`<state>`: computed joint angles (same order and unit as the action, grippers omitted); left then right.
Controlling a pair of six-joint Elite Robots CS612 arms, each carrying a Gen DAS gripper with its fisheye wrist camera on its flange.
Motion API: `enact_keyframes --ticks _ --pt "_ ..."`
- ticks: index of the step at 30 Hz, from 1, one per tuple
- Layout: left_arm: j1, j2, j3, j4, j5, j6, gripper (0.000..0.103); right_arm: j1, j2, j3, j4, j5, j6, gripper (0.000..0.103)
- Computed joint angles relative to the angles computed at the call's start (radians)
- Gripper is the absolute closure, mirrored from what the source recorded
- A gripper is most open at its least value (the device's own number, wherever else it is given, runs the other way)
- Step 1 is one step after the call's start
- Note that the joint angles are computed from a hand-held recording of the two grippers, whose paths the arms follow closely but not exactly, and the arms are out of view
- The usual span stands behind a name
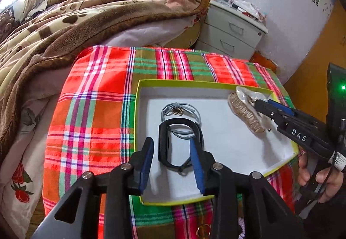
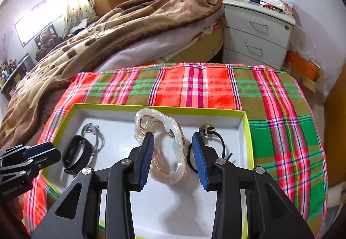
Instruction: Organize jewelry
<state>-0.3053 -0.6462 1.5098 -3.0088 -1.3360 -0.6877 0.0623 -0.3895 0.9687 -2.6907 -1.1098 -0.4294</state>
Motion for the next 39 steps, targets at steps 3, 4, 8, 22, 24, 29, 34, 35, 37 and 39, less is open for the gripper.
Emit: enact_keyframes --ticks 3,4,8,22,24,29,34,35,37,39 --pt "-0.005 -0.014 0.023 -0.024 0.012 -0.008 0.066 -0.003 -0.013 0.022 -0.021 0.005 0.006 0.065" --pt "-0.006 -0.019 0.03 -0.034 0.014 -0.009 0.066 -0.005 -0.018 0.031 -0.026 0.011 0.008 0.065" --pt "-0.017 -0.038 0.064 -0.074 0.025 -0.007 0.066 -0.017 -0.045 0.082 -0.068 0.034 0.014 0.065" --pt "-0.055 -0.076 0.184 -0.171 0.013 -0.068 0.066 -0.083 -0.14 0.31 -0.178 0.113 0.045 0.065" --pt "-0.06 -0.077 0.2 -0.19 0.006 -0.077 0.066 -0.094 -0.152 0.345 -0.191 0.131 0.061 0.065" --pt "-0.073 -0.082 0.223 -0.199 0.01 -0.084 0.066 -0.107 -0.184 0.426 -0.214 0.129 0.067 0.065" --pt "-0.078 -0.081 0.24 -0.219 -0.002 -0.092 0.066 -0.111 -0.203 0.482 -0.208 0.161 0.032 0.065" --pt "-0.079 -0.08 0.241 -0.222 -0.006 -0.093 0.066 -0.111 -0.205 0.489 -0.204 0.168 0.035 0.065" --pt "-0.081 -0.079 0.246 -0.227 -0.013 -0.092 0.066 -0.113 -0.205 0.499 -0.207 0.189 0.036 0.065" --pt "-0.082 -0.078 0.25 -0.231 -0.019 -0.096 0.066 -0.109 -0.207 0.508 -0.197 0.182 0.031 0.065"
